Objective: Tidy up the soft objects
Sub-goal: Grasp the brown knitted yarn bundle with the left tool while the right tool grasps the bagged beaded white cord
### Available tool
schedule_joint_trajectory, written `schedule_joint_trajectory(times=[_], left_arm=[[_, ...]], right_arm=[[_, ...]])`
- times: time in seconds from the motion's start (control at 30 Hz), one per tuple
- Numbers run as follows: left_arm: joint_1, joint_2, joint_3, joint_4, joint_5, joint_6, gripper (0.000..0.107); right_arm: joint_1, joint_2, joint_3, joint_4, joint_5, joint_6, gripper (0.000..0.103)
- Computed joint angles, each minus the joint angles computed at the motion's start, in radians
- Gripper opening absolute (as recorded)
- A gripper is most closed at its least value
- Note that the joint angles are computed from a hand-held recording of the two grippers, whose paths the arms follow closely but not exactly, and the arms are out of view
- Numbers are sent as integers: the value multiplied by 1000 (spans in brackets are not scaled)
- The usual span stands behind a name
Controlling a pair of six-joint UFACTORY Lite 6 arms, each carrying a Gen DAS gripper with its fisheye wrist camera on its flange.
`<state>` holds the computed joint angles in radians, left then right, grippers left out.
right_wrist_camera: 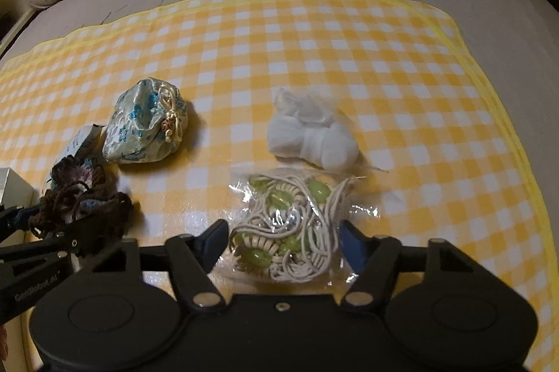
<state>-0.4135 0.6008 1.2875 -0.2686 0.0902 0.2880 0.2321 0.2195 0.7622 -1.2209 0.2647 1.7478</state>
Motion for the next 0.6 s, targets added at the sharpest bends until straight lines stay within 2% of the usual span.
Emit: schedule_joint_trajectory(times=[0.1, 0.23, 0.6], left_arm=[[6, -21, -20, -66, 10, 80, 49], [-6, -67, -65, -20, 7, 35, 48], [-33, -244, -213, -235, -5, 228, 48]], right_arm=[[-1, -26, -17, 25, -4, -45, 57], [13, -81, -56, 97, 5, -128, 54], [67, -283, -179, 184, 72, -192, 53]])
